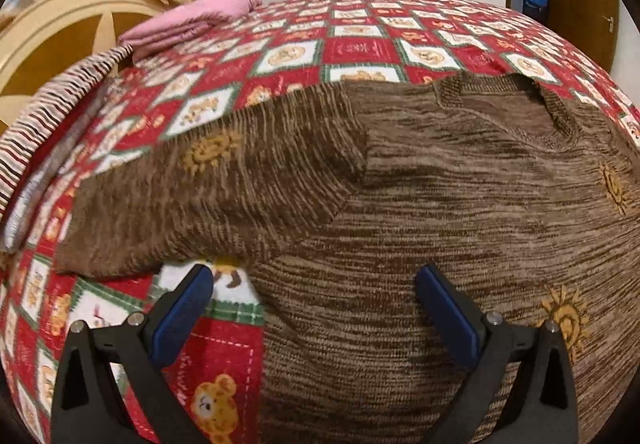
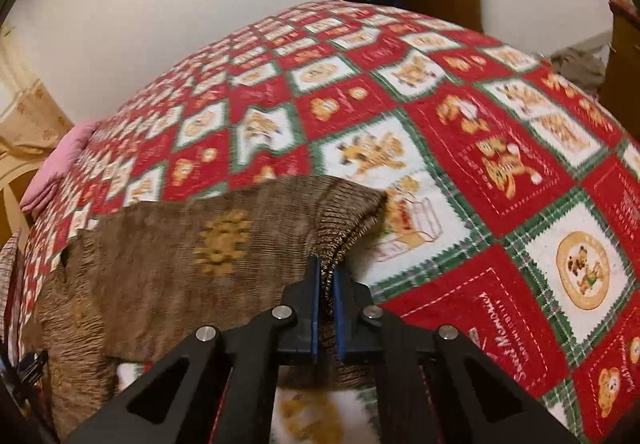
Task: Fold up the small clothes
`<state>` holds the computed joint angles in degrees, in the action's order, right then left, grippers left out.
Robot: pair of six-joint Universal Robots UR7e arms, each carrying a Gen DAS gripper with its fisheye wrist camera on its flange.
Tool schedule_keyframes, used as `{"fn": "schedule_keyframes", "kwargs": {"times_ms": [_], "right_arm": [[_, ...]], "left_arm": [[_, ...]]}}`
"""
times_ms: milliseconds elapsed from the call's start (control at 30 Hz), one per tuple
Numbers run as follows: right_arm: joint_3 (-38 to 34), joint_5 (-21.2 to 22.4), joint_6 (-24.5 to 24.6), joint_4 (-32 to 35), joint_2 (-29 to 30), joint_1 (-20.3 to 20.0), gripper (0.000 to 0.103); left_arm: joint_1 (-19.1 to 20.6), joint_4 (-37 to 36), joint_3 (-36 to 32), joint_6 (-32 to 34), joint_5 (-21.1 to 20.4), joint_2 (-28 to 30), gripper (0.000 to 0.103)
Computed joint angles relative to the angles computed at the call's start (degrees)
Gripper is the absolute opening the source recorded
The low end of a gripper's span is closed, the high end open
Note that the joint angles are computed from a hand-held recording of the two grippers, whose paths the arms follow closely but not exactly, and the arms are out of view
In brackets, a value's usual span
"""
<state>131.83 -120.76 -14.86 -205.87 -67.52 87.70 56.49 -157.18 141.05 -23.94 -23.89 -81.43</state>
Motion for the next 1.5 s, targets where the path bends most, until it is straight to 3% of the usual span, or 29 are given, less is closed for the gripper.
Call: {"fn": "schedule_keyframes", "kwargs": {"times_ms": [167, 233, 300, 367, 567, 700, 867, 1000, 1167, 1333, 1400, 1433, 1467, 1500], "right_arm": [[-1.21, -2.75, -1.25, -0.98, -0.40, 7.72, 0.005], [-3.05, -4.15, -1.67, -0.55, 0.35, 11.34, 0.005], [-5.17, -5.93, -2.61, 0.05, 1.69, 15.13, 0.005], [-7.69, -7.45, -3.14, 1.59, 3.20, 18.88, 0.005], [-13.85, -9.83, -2.65, 6.30, 9.02, 26.35, 0.005], [-16.96, -9.65, -2.12, 8.96, 12.79, 29.19, 0.003], [-20.54, -9.22, -1.86, 12.01, 17.43, 31.84, 0.003], [-23.59, -9.40, -2.59, 14.21, 21.52, 33.30, 0.003], [-26.93, -8.12, -2.03, 16.07, 26.19, 33.86, 0.003], [-30.52, 0.16, 0.48, 19.94, 31.63, 31.81, 0.004], [-31.19, 1.48, 2.06, 20.59, 33.72, 30.32, 0.019], [-30.55, 2.22, 2.97, 20.28, 33.92, 29.62, 0.046], [-28.86, 3.84, 3.97, 19.18, 33.54, 28.49, 0.059], [-26.41, 5.40, 4.44, 17.58, 32.54, 27.30, 0.059]], "left_arm": [[1.93, -0.31, -0.53, 0.71, -6.03, -2.95, 0.103], [0.79, -1.64, 0.31, 2.58, -4.49, -3.33, 0.103], [-1.14, -8.30, 2.61, 6.31, -1.30, -3.38, 0.103], [-2.02, -14.04, 4.06, 8.93, -0.79, -4.45, 0.103], [-1.29, -26.31, 4.63, 16.25, 1.63, -5.77, 0.103], [2.20, -32.73, 3.90, 20.82, 0.10, -4.53, 0.103], [7.09, -30.07, 3.97, 16.34, -7.06, -6.52, 0.103], [7.71, -35.85, 5.44, 16.83, -11.36, -7.55, 0.103], [9.25, -34.02, 4.96, 15.61, -13.67, -7.62, 0.103], [11.51, -31.95, 4.41, 14.23, -17.46, -8.75, 0.103], [11.96, -33.32, 4.73, 14.77, -18.76, -9.02, 0.103], [12.02, -33.59, 4.90, 14.80, -19.03, -9.13, 0.103], [12.15, -33.78, 4.92, 14.86, -19.34, -9.18, 0.103], [12.17, -33.82, 4.93, 14.90, -19.31, -9.12, 0.103]]}}
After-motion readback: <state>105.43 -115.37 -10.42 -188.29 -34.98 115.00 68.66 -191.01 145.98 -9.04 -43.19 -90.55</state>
